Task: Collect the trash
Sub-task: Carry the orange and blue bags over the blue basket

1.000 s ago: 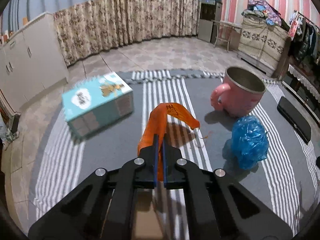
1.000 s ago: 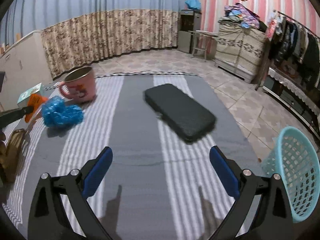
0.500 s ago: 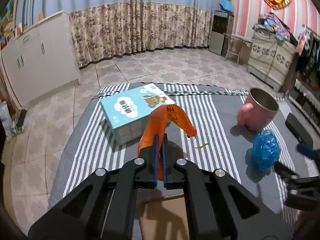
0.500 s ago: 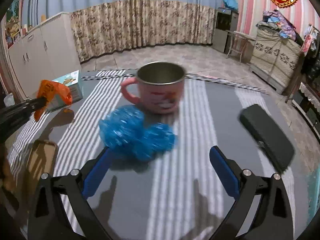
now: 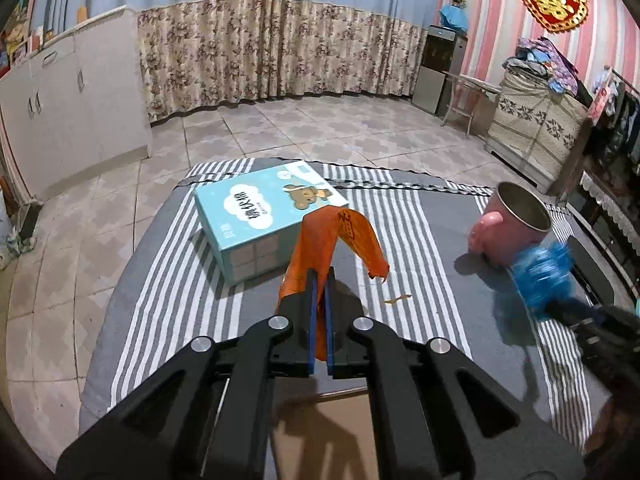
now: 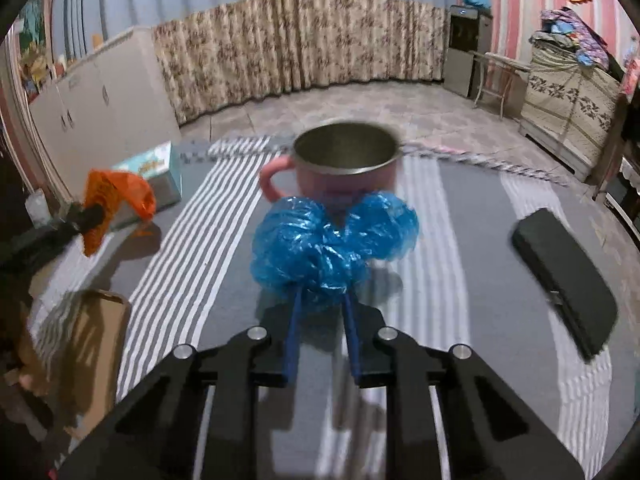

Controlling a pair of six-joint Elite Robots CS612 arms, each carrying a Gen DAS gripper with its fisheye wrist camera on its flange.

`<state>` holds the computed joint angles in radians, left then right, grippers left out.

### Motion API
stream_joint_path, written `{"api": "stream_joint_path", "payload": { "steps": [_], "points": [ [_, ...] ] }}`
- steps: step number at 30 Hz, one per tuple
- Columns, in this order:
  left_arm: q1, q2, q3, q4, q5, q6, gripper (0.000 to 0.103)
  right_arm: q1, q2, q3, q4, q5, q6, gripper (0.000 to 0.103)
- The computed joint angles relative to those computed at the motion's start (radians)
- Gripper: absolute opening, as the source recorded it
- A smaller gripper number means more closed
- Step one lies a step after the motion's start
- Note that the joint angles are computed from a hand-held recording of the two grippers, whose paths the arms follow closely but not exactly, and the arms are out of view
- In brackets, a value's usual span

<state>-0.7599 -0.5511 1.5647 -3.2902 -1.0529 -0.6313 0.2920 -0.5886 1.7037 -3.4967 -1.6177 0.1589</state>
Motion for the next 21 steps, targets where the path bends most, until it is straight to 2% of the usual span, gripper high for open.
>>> {"api": "stream_joint_path", "payload": {
  "steps": [4, 7, 11, 14, 21],
  "points": [
    [-0.015, 0.006, -0.014, -0.02, -0.003, 0.054, 0.001, -0.032, -0.044, 0.093, -0.09, -0.004, -0.007, 0.019],
    [-0.031, 0.007, -0.02, -0.04, -0.011, 0.093, 0.001, -0.064, -0.088, 0.182, -0.154, -0.034, -0.023, 0.019],
    [-0.057, -0.003, -0.028, -0.032, -0.007, 0.127, 0.001, -0.131, -0.132, 0.308, -0.265, -0.071, -0.005, 0.02],
    [-0.081, -0.01, -0.028, -0.038, -0.013, 0.149, 0.001, -0.18, -0.151, 0.387, -0.344, -0.113, 0.016, 0.02],
    [-0.156, 0.002, -0.084, -0.028, -0.029, 0.22, 0.001, -0.292, -0.149, 0.495, -0.476, -0.129, 0.085, 0.02]
  ]
}}
